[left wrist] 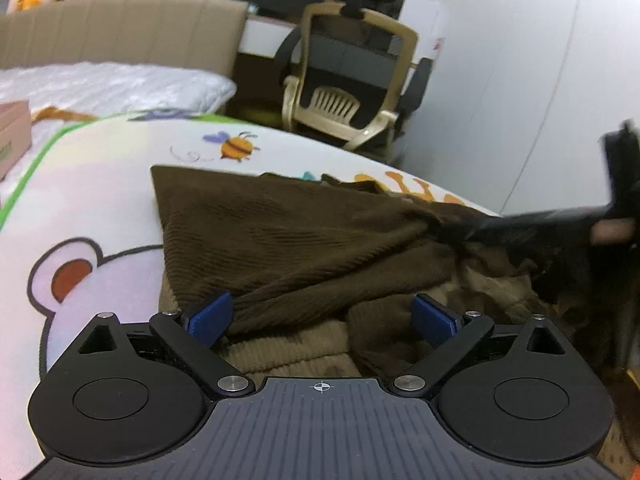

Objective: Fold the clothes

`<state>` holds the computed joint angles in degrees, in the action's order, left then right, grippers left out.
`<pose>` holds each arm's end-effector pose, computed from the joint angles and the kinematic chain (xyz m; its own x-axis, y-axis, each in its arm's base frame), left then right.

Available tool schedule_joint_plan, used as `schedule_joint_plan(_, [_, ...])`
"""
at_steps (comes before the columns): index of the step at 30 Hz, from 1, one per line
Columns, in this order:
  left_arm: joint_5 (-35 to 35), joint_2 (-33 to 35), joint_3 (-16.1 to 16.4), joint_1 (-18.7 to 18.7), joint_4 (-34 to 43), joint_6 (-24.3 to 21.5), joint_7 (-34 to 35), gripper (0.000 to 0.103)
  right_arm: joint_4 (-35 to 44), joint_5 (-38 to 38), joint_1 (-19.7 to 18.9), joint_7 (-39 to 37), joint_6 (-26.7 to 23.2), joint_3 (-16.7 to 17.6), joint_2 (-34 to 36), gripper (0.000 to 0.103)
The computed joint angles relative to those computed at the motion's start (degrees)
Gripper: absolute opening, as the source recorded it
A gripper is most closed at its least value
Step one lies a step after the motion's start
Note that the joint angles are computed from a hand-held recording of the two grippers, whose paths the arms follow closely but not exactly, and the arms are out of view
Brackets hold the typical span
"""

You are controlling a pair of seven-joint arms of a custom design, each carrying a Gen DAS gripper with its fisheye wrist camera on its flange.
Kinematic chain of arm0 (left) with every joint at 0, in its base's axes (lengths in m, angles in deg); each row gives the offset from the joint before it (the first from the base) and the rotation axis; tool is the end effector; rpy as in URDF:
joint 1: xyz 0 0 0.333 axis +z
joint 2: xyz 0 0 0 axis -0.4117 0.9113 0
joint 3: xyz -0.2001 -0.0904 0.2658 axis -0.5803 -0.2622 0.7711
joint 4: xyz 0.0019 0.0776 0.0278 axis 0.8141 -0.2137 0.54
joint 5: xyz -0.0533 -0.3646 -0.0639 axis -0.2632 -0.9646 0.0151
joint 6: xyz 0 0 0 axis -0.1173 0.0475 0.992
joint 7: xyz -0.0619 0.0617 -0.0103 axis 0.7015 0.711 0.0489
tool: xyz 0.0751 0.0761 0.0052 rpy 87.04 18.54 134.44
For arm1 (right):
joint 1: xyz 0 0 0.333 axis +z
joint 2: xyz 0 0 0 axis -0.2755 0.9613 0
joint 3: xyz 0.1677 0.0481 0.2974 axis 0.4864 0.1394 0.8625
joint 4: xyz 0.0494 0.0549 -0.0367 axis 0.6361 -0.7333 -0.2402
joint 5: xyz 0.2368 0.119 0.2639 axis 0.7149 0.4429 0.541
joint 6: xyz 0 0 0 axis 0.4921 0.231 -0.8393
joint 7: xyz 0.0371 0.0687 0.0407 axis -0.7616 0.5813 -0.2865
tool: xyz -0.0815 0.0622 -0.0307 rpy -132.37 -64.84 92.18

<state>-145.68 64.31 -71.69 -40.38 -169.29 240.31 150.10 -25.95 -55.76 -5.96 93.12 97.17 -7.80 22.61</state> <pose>0.5965 -0.1664 0.4273 0.2266 -0.9338 0.2768 -0.4670 -0.3536 -0.8105 0.7864 0.2749 0.4644 0.6478 -0.7601 0.0512 -0.3677 -0.3708 -0.8528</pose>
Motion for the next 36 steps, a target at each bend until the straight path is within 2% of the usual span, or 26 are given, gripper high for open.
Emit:
schedule_joint_plan(2, [3.04, -0.34, -0.10, 0.31, -1.43, -0.24, -3.68, 0.102, -9.14, -0.46, -3.08, -4.41, 9.55, 1.09, -4.85, 0.068])
schedule_joint_plan(4, [6.59, -0.86, 0.21, 0.31, -3.27, -0.41, -8.11, 0.102, -15.83, -3.26, -4.41, -5.28, 16.05, -0.39, -8.25, 0.068])
schedule_joint_plan(5, [8.24, -1.13, 0.49, 0.19, -4.17, -0.48, -10.12, 0.103, -18.03, -4.28, -4.59, -4.57, 17.03, -1.79, -9.50, 0.068])
schedule_joint_plan(9, [9.66, -1.13, 2.78, -1.52, -4.47, -1.23, -12.54, 0.103, -21.28, -7.11, -4.35, 0.13, 11.93, -5.22, -11.19, 0.069])
schedule_joint_plan(12, [9.32, -1.07, 3.78, -2.46, -4.28, -1.38, -12.55, 0.103, -20.21, -13.00, 1.57, 4.52, 12.26, -12.94, -8.93, 0.067])
schedule_joint_plan(13, [9.34, -1.08, 3.95, -2.61, -4.30, -1.39, -12.63, 0.103, -19.64, -14.89, 3.64, 6.10, 12.23, -15.67, -8.01, 0.061])
schedule_joint_plan(14, [10.06, -1.18, 3.88, -2.49, -4.65, -1.35, -13.46, 0.103, -17.59, -17.62, 5.29, 7.43, 11.49, -17.91, -6.47, 0.034])
schedule_joint_plan(15, [10.97, -1.30, 3.81, -2.34, -5.08, -1.31, -14.50, 0.103, -16.16, -16.34, 5.57, 7.06, 10.21, -18.16, -6.13, 0.023])
schedule_joint_plan(16, [11.89, -1.43, 3.79, -2.23, -5.52, -1.29, -15.55, 0.103, -14.65, -17.62, 4.58, 8.30, 8.84, -16.76, -5.75, 0.022])
schedule_joint_plan(17, [12.80, -1.55, 3.82, -2.15, -5.96, -1.26, -16.62, 0.103, -14.34, -16.45, 2.65, 8.41, 9.55, -13.35, -6.54, 0.017])
schedule_joint_plan(19, [15.32, -1.83, 3.73, -1.80, -7.08, -1.10, -19.57, 0.103, -13.07, -14.11, -1.07, 8.89, 10.93, -6.46, -7.58, 0.016])
schedule_joint_plan(20, [16.43, -1.98, 3.79, -1.71, -7.59, -1.07, -20.88, 0.103, -12.63, -12.98, -3.34, 7.75, 11.90, -1.94, -8.16, 0.016])
schedule_joint_plan(22, [17.44, -2.06, 4.40, -2.02, -7.90, -1.30, -22.28, 0.103, -10.47, -12.43, -5.27, 4.99, 11.47, 3.54, -8.30, 0.016])
schedule_joint_plan(23, [17.78, -2.09, 4.69, -2.21, -8.03, -1.37, -22.76, 0.103, -8.35, -12.52, -4.75, 3.86, 10.49, 4.53, -7.76, 0.017])
schedule_joint_plan(26, [20.30, -2.31, 4.81, -1.98, -9.05, -1.19, -25.66, 0.103, 0.48, -11.53, -1.43, 2.31, 1.47, 5.52, -4.48, 0.018])
schedule_joint_plan(27, [21.15, -2.38, 4.84, -1.89, -9.39, -1.12, -26.63, 0.103, 3.69, -9.23, -1.42, -0.32, -2.88, 7.91, -2.93, 0.023])
schedule_joint_plan(28, [22.03, -2.45, 4.85, -1.76, -9.73, -1.06, -27.65, 0.103, 6.95, -7.46, -1.24, -2.14, -7.04, 10.08, -1.28, 0.029])
schedule_joint_plan(29, [22.70, -2.50, 4.96, -1.74, -9.96, -1.08, -28.42, 0.103, 8.21, -5.73, -1.09, -3.25, -8.48, 11.28, -0.62, 0.052])
schedule_joint_plan(30, [23.28, -2.54, 5.10, -1.75, -10.14, -1.12, -29.09, 0.103, 7.47, -3.65, -1.67, -4.98, -7.77, 12.69, -0.84, 0.068])
schedule_joint_plan(32, [24.32, -2.60, 5.37, -1.79, -10.45, -1.19, -30.27, 0.103, 4.20, -0.46, -3.18, -8.04, -4.58, 14.36, -2.44, 0.069])
schedule_joint_plan(34, [25.45, -2.69, 5.48, -1.69, -10.88, -1.17, -31.52, 0.103, -0.31, 1.40, -4.33, -9.54, -1.68, 13.61, -5.14, 0.069])
schedule_joint_plan(36, [26.11, -2.73, 5.73, -1.78, -11.07, -1.25, -32.40, 0.103, -4.60, 1.59, -4.20, -10.98, 1.31, 10.95, -7.36, 0.069])
